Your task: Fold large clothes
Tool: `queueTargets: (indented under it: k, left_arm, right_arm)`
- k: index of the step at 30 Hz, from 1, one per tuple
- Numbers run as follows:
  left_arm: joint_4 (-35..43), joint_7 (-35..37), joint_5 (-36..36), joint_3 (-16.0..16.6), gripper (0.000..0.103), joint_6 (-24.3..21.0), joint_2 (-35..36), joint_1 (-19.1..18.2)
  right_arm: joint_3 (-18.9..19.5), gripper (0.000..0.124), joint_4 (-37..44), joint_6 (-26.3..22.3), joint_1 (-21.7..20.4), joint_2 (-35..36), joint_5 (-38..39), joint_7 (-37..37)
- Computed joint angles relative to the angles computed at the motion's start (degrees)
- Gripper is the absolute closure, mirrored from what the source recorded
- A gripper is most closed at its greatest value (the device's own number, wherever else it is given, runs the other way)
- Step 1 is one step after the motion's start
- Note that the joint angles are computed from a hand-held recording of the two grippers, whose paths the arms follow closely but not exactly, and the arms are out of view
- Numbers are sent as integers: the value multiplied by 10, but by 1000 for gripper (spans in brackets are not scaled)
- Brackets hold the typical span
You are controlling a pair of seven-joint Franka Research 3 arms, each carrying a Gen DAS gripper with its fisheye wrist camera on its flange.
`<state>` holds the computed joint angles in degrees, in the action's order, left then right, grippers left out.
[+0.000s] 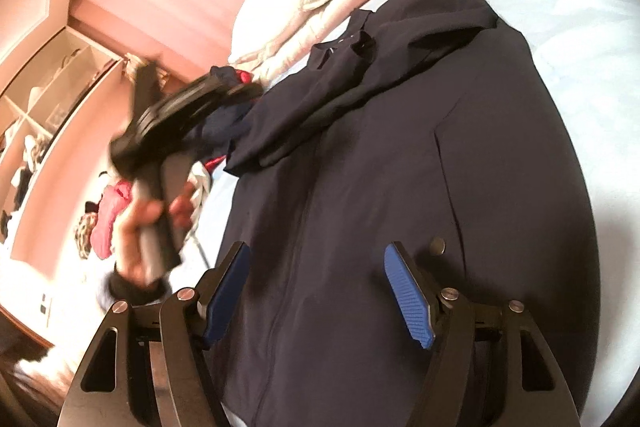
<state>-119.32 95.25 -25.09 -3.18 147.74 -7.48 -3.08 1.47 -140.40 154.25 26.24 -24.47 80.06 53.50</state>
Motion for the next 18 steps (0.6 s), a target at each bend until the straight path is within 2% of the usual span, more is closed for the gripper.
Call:
queueTargets:
  k: [3, 5, 8, 11, 14, 16, 18]
  left_arm:
    - [-31, 21, -86, 37, 9, 5, -20, 14]
    - [-39, 35, -177, 68, 9, -12, -18, 25]
    - [-41, 71, -308, 88, 9, -36, -6, 47]
    - [-26, 95, -386, 88, 9, -59, 17, 71]
    - [8, 117, -454, 76, 9, -86, 54, 91]
    - [31, 131, -494, 62, 9, -98, 76, 103]
    - [69, 141, -523, 45, 9, -121, 110, 114]
  right_arm:
    - [-8, 54, 22, -18, -10, 12, -26, 30]
    - [-10, 54, 48, -23, -16, 31, -36, 42]
    - [6, 54, 120, -16, -37, 88, -128, 126]
    - [15, 54, 189, -8, -48, 146, -195, 178]
    - [16, 54, 238, 4, -53, 195, -211, 184]
    - [24, 54, 284, 3, -65, 244, -291, 275]
    - [28, 54, 306, -13, -73, 267, -304, 302]
